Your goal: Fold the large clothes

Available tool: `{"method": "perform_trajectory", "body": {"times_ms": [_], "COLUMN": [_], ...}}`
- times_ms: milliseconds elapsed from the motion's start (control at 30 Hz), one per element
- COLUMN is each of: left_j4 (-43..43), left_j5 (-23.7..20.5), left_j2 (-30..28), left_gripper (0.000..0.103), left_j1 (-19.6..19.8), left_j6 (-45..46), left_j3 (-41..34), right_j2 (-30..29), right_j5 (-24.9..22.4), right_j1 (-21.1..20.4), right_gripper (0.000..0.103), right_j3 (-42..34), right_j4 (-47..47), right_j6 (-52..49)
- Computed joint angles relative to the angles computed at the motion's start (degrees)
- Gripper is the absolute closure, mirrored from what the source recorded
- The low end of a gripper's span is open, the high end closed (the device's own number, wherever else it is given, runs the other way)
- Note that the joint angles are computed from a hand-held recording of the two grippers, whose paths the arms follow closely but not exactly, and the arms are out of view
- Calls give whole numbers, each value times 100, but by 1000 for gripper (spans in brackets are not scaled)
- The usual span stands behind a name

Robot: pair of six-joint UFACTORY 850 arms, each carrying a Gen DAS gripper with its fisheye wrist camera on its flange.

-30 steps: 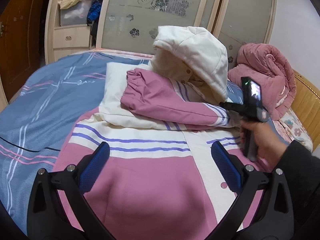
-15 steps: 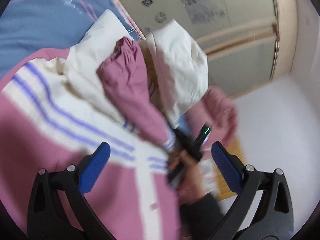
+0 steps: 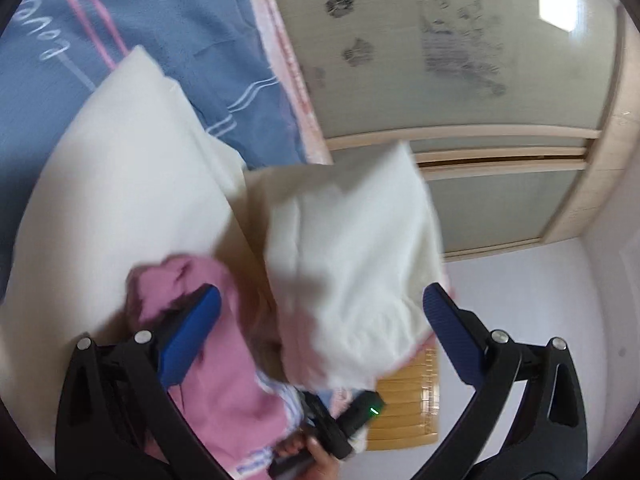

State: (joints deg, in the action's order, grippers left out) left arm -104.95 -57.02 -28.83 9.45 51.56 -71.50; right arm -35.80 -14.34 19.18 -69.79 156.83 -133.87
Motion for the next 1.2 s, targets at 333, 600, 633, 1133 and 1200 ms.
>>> {"method": "perform_trajectory", "body": {"times_ms": [333,600,633,1133,1200], "left_j4": [-580,-135,-181,-93,-328], "left_j5": [151,-492,-392,-563,-630], "left_j2": [-284,-28,90,1480,1356], "left_gripper": [2,97,97,99,99], "left_j1": [-188,-144,-158,270,273], "left_j6": [673,1304,1395,1859,2044], "left_j3": [-471,-345,-251,2492,2670], "right_j2": [-18,-24,-19,440,533], "right_j5": [-149,-133,-135,-655,-656], "right_j1": [-37,1,4,85,124], "right_gripper": [101,100,100,79,62], "right_j3": [38,54,61,597,686], "right_j4": [-254,104,116,593,703], "right_j6": [304,20,19,-714,-882]}}
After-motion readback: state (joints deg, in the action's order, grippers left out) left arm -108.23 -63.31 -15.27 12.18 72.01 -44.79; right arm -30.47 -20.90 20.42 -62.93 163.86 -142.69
